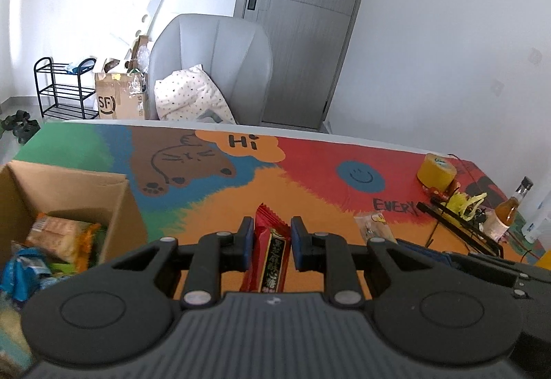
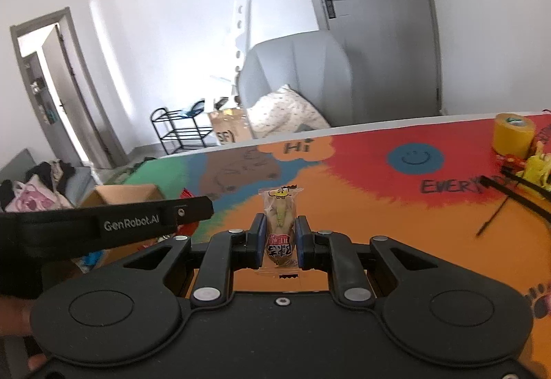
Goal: Organize snacks
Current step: 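Carry the red bar with left tool while right carries candy packet to the box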
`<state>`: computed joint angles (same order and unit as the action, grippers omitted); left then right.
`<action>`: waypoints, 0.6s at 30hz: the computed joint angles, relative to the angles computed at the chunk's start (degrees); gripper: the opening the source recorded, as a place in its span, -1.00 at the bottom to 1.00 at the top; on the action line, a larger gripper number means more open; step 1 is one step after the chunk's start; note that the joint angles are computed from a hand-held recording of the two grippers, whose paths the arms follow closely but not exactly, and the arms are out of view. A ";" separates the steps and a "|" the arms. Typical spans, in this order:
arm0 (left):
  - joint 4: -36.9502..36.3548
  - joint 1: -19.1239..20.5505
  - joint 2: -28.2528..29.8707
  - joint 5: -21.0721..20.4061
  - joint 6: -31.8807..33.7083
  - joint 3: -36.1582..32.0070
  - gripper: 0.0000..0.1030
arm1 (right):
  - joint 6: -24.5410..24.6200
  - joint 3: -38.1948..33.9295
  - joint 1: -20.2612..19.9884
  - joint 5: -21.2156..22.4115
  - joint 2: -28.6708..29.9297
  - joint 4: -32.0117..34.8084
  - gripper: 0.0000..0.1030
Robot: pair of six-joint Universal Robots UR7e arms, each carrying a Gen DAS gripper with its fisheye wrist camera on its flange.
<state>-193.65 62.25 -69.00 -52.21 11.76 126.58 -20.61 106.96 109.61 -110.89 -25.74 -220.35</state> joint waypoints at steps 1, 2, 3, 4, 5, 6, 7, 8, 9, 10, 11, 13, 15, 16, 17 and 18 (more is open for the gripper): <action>0.06 0.03 -0.60 0.03 0.07 0.29 -0.59 | 0.14 -0.19 0.42 -0.44 0.05 0.41 -0.69; 0.28 0.10 -1.21 -0.04 0.08 0.54 -0.59 | 0.03 -0.37 0.84 -0.81 0.21 0.52 -0.69; 0.55 0.15 -1.88 -0.16 -0.03 0.82 -0.59 | -0.07 -0.53 1.27 -0.90 0.34 0.64 -0.69; 0.86 0.23 -2.70 -0.26 -0.03 1.13 -0.59 | -0.06 -0.68 1.65 -0.82 0.47 0.76 -0.69; 0.95 0.28 -3.37 -0.29 0.09 1.42 -0.59 | -0.09 -0.86 2.01 -0.73 0.65 0.80 -0.69; 1.02 0.31 -4.11 -0.29 0.20 1.77 -0.59 | -0.19 -1.07 2.39 -0.74 0.86 0.89 -0.69; 1.14 0.34 -4.82 -0.27 0.33 2.04 -0.59 | -0.31 -1.24 2.71 -0.78 1.02 0.95 -0.69; 1.30 0.38 -5.65 -0.21 0.42 2.35 -0.59 | -0.43 -1.54 3.08 -0.76 1.28 1.08 -0.69; 1.46 0.42 -6.45 -0.20 0.44 2.63 -0.59 | -0.52 -1.81 3.34 -0.65 1.50 1.19 -0.69; 1.52 0.48 -7.30 -0.13 0.55 2.96 -0.59 | -0.58 -2.15 3.67 -0.60 1.76 1.35 -0.69; 1.55 0.49 -8.02 0.03 0.70 3.27 -0.59 | -0.65 -2.50 3.97 -0.53 2.06 1.36 -0.69; 1.87 0.67 -9.58 0.27 0.82 3.77 -0.59 | -0.71 -3.13 4.48 -0.23 2.65 1.13 -0.69; 1.94 0.90 -10.88 0.53 0.99 4.13 -0.59 | -0.80 -3.71 4.87 0.08 3.14 1.28 -0.69; 1.99 1.02 -11.57 0.71 1.08 4.29 -0.59 | -0.88 -4.03 5.08 0.27 3.35 1.56 -0.69; 2.11 1.14 -12.26 0.85 1.13 4.45 -0.59 | -0.95 -4.34 5.24 0.42 3.50 1.88 -0.69; 2.16 1.30 -12.85 1.01 1.21 4.56 -0.59 | -1.03 -4.74 5.46 0.55 3.72 2.26 -0.69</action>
<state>-191.49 63.55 -81.85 -51.20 12.97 131.15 -21.64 102.22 115.07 -110.34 -22.02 -218.09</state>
